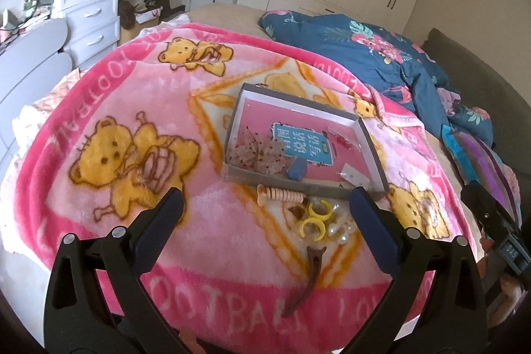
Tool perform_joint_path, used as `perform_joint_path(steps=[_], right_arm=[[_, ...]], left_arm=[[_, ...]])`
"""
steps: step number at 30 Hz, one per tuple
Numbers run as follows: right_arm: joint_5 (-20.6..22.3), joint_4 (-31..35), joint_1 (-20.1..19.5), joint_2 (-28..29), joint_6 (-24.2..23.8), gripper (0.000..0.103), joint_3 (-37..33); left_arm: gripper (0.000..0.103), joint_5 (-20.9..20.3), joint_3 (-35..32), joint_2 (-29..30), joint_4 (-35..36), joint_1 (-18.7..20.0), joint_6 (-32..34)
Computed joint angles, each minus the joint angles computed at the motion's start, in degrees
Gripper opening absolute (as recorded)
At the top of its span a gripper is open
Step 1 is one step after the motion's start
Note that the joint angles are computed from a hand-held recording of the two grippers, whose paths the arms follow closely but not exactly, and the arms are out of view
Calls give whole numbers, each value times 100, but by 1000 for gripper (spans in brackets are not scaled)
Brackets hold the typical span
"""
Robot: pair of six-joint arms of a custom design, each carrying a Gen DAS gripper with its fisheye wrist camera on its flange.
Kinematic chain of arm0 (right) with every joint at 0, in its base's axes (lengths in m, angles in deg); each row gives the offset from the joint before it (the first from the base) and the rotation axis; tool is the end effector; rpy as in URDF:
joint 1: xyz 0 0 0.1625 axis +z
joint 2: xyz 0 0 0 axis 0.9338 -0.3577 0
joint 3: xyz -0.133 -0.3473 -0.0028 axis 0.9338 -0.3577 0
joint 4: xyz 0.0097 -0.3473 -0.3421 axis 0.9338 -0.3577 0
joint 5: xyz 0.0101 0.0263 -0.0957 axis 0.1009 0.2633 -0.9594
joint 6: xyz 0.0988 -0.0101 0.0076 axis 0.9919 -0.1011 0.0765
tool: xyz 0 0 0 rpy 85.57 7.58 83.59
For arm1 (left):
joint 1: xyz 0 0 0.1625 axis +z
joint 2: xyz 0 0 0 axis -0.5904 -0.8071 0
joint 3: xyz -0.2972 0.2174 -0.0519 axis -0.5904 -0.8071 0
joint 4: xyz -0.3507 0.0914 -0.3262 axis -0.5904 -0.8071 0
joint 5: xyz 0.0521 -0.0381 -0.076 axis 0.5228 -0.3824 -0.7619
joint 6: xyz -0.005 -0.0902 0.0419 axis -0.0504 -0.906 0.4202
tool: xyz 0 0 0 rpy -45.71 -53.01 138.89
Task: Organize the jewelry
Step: 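Withdraw both open tools from the box toward the remaining accessories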
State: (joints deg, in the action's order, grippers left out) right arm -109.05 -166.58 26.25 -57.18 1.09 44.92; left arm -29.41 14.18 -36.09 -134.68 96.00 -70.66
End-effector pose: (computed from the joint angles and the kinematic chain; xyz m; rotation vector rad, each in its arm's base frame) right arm 0.1406 -0.6882 0.2778 0.0315 -2.0735 1.3709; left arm -0.3043 -0.8563 0.1208 0.9539 2.6054 -0.7058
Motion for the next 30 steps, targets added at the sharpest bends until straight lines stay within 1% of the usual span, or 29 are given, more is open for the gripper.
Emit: perform_joint_path(steps=[7,13,18,23,30], right_arm=[[-153,-114,-6,-151,5,99,281],[-223,-59,-41,-264,30,99,481],[-168,100,-63,-335,117,99,628],[-192,239,-76,-332,57,99,705],[-122,532,-134,-381,204,99,868]], left_arm=[[94,66,204,-109,-27,0,78],[94,157,350,-152,13,13,136],[94,234,415,-129,76,13,228],[94,284,386,-74,164,31,227],[94,402,341,27,331,34,271]])
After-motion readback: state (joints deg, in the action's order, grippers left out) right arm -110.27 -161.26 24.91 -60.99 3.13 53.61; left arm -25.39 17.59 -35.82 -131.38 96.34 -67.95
